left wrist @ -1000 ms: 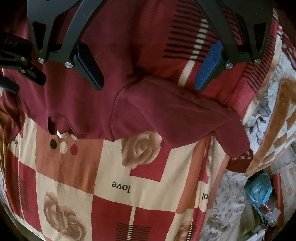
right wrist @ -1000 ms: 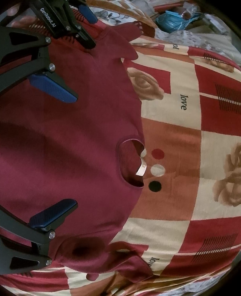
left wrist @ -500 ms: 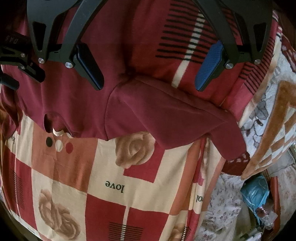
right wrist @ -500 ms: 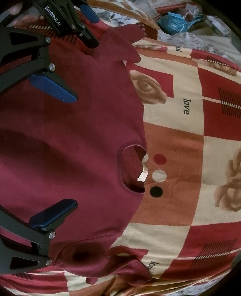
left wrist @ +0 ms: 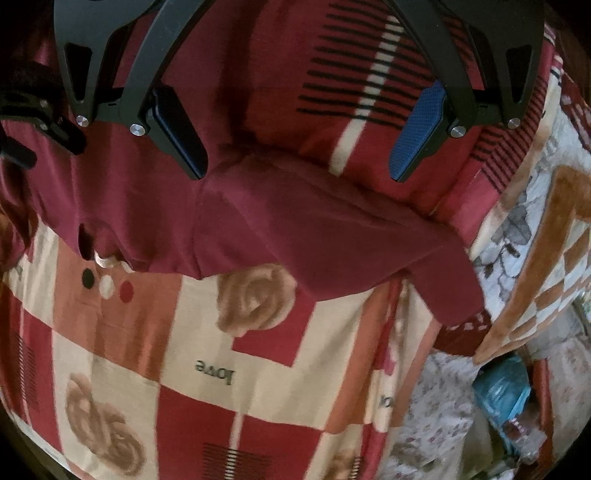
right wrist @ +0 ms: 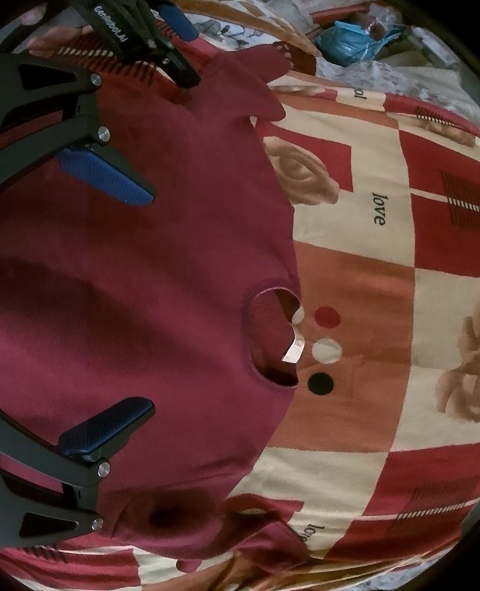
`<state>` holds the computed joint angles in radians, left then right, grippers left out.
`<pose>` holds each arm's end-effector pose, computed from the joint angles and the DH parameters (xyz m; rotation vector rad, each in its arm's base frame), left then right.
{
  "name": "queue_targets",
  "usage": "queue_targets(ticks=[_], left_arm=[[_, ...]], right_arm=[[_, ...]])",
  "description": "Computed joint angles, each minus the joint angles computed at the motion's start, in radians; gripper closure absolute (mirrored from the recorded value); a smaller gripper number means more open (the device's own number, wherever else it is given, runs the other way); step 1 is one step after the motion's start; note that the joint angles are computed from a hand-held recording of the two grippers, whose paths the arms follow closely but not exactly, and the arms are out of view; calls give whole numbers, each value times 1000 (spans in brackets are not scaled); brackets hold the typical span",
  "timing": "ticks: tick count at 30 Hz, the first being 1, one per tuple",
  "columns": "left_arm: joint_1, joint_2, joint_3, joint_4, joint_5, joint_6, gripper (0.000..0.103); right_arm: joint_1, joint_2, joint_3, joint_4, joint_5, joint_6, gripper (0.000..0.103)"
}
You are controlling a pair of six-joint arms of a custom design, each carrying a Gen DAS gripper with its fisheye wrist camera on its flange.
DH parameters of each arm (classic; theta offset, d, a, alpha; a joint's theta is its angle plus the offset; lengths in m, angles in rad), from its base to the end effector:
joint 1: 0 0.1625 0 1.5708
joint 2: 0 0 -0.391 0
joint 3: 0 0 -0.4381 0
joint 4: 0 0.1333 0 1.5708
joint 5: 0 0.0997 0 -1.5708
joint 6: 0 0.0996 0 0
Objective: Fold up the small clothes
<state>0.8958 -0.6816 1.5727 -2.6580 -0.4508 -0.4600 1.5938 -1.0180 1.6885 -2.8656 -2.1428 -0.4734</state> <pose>-0.2542 -0.6743 0.0450 0.0980 2.1337 -0.8953 0.0950 -0.6764 0.2134 0.3674 -2.3734 0.5951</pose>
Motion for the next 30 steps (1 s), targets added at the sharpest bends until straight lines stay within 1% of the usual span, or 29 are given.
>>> queue_targets(ticks=[1,3,6,9,12,15,16,17,18,20,22,23,24,25,26,27,28,29,30], left_arm=[[5,-7,2,7,-2,-16,4],[19,-26,-3,62,2,-69,4],[40,-47,-24,153,59,-128,4],[69,-75,-38,181,89,-169,4],[116,-100,-68,216,108,-232,4],[163,-112,-102,286,156,-310,4],[178,-115,-113,301,160,-328,4],[190,-116,-119,299,159,-329,4],[202,-112,-127,268,153,-304,5],[221,-99,-141,159,132,-208,5],[238,-79,-163,55,106,-110,10],[244,-69,-174,22,100,-77,12],[252,-57,-189,-17,91,-36,18],[261,-48,-201,-42,75,-8,30],[266,-46,-206,-54,60,5,35],[276,-41,-216,-73,33,23,44],[285,-35,-223,-96,10,40,57],[291,-31,-227,-116,-6,51,66],[295,-30,-223,-148,-14,57,79]], right_arm=[[0,0,-1,4,0,-1,0],[0,0,-4,16,1,0,0],[0,-4,-3,28,6,-6,0],[-2,-9,-3,44,12,-8,0],[-5,-12,-3,64,13,3,0],[-7,-20,3,68,21,7,0],[-7,-22,3,74,26,8,0],[-8,-24,3,81,28,9,0],[-8,-24,3,84,28,8,0],[-8,-25,2,88,29,4,0],[-9,-25,1,99,31,6,0],[-10,-26,1,104,32,6,0],[-10,-26,2,108,33,6,0],[-11,-26,2,111,31,6,0],[-13,-26,3,117,30,8,0],[-15,-26,3,123,30,11,0],[-17,-27,4,129,30,14,0],[-19,-27,4,134,29,19,0],[-21,-28,3,137,29,23,0]])
